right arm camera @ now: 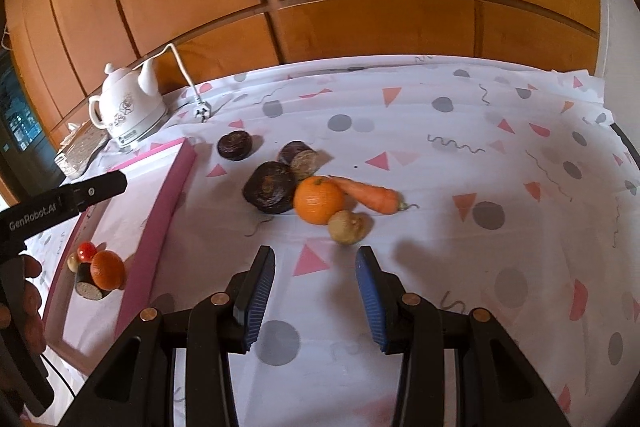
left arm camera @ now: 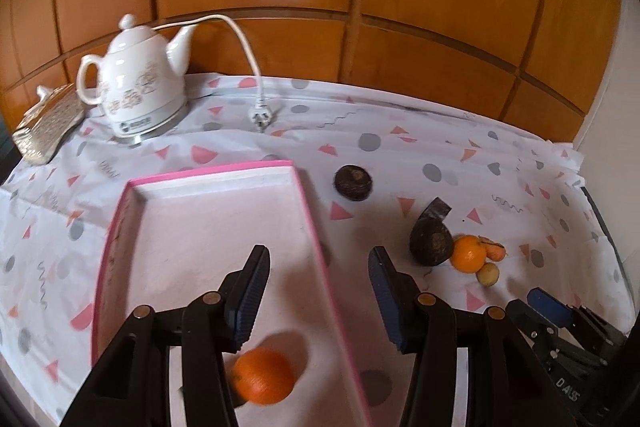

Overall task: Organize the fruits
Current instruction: 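Move the left tool to the dark round fruit beside the tray, then grasp the dark round fruit with the left tool while the right tool approaches the carrot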

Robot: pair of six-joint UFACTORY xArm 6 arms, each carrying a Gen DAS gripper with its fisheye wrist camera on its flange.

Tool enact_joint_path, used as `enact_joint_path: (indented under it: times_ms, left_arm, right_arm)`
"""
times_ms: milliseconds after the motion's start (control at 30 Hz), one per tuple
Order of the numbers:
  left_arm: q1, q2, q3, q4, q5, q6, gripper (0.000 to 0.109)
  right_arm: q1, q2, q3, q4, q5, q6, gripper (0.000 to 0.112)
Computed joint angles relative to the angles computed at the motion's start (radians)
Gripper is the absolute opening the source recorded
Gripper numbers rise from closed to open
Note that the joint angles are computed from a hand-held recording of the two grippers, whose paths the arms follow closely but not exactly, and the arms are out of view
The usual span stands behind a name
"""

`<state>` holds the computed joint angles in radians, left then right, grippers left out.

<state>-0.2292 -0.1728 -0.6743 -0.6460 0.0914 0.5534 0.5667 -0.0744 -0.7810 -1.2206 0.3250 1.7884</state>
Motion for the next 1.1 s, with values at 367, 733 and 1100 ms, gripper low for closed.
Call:
enact_joint_path:
  times_ms: [367,733,1100]
  left_arm:
    - [-0.029,0.201,-0.214,0.026,0.076,-0.010,0.052]
    - [-0.023,0.436,-0.451,0.302,0.143,-0.273,0.050]
    - [-0.004,0.575,-0.619,0.485,0.252,-0.502,0.048]
  right_arm:
    - [-0.041,-0.002,0.017,-0.031,-0.019,0.034,0.043]
    - [-0.089,-0.004,0.030,-0.050,-0.050,0.056,0.043]
    - [-0.122,0.004,0.028,-0.059,-0.075,0.058,0.043]
